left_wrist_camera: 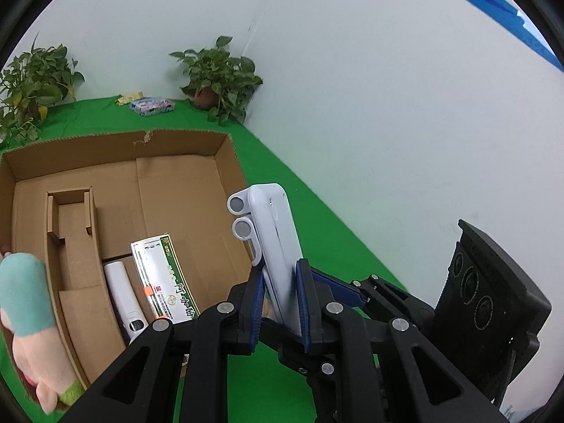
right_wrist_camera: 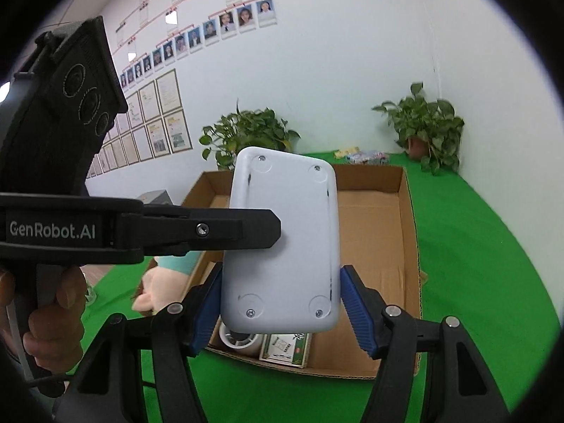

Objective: Organize objects
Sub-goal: 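Lower the power bank beside the medicine box, open the right gripper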

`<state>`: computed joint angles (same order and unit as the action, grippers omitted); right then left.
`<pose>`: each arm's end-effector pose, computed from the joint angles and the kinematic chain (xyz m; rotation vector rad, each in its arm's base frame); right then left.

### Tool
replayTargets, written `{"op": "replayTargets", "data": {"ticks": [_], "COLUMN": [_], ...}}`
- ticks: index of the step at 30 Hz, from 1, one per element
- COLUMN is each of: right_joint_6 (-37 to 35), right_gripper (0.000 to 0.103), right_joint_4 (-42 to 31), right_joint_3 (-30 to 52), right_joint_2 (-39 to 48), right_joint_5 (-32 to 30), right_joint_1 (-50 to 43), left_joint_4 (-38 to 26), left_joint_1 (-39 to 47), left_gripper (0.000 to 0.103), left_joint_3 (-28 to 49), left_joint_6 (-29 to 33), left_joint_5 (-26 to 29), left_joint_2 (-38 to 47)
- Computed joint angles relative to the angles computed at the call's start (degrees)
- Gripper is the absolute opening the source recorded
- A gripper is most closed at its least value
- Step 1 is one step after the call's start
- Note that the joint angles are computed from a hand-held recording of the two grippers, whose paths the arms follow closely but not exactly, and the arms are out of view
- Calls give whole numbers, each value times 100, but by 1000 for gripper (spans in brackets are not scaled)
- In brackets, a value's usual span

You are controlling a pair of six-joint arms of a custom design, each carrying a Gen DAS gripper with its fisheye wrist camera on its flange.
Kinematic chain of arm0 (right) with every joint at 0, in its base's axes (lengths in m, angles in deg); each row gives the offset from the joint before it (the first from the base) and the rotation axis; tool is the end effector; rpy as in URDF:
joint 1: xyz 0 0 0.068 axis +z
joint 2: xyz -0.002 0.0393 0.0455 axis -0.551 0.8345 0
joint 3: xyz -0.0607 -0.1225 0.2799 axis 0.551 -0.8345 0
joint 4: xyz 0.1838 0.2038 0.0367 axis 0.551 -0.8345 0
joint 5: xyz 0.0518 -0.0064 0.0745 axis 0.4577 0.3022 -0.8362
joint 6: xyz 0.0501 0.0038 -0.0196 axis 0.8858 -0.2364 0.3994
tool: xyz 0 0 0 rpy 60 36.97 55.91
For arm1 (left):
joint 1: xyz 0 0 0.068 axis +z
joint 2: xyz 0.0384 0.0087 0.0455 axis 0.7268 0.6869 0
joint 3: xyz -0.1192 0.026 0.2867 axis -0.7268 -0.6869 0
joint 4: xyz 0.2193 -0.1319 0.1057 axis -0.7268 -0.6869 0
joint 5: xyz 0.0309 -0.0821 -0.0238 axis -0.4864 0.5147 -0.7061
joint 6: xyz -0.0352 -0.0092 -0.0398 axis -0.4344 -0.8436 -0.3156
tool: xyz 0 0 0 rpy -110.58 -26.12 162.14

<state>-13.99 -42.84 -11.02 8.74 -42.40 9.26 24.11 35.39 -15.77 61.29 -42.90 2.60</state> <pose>0.2237 0.2057 0.2991 -0.5762 2.0510 0.5468 0.2747 -0.0674 0.3591 0.1323 2.2813 -0.6433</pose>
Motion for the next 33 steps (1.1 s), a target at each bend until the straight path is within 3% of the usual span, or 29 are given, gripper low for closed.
{"op": "replayTargets", "data": {"ticks": [6, 15, 27, 33], "right_joint_6": [76, 196, 74, -73], "right_gripper": [63, 63, 62, 60], "right_joint_4": [20, 83, -304, -668], "right_joint_3": [121, 181, 485, 630], "right_joint_2": [804, 1724, 2449, 2414], "right_joint_5": [-658, -1181, -1402, -1534], "right_joint_1": [-537, -874, -983, -910], "left_joint_4": [488, 1078, 1221, 1322], "left_joint_1": [200, 243, 254, 226], "left_gripper": [14, 14, 14, 12], "left_joint_3": [-30, -80, -73, -101], "left_joint_6": [-95, -257, -601, -693], "left_joint_5": [302, 385, 354, 346], "left_joint_2": [1109, 2420, 3130, 3198]}}
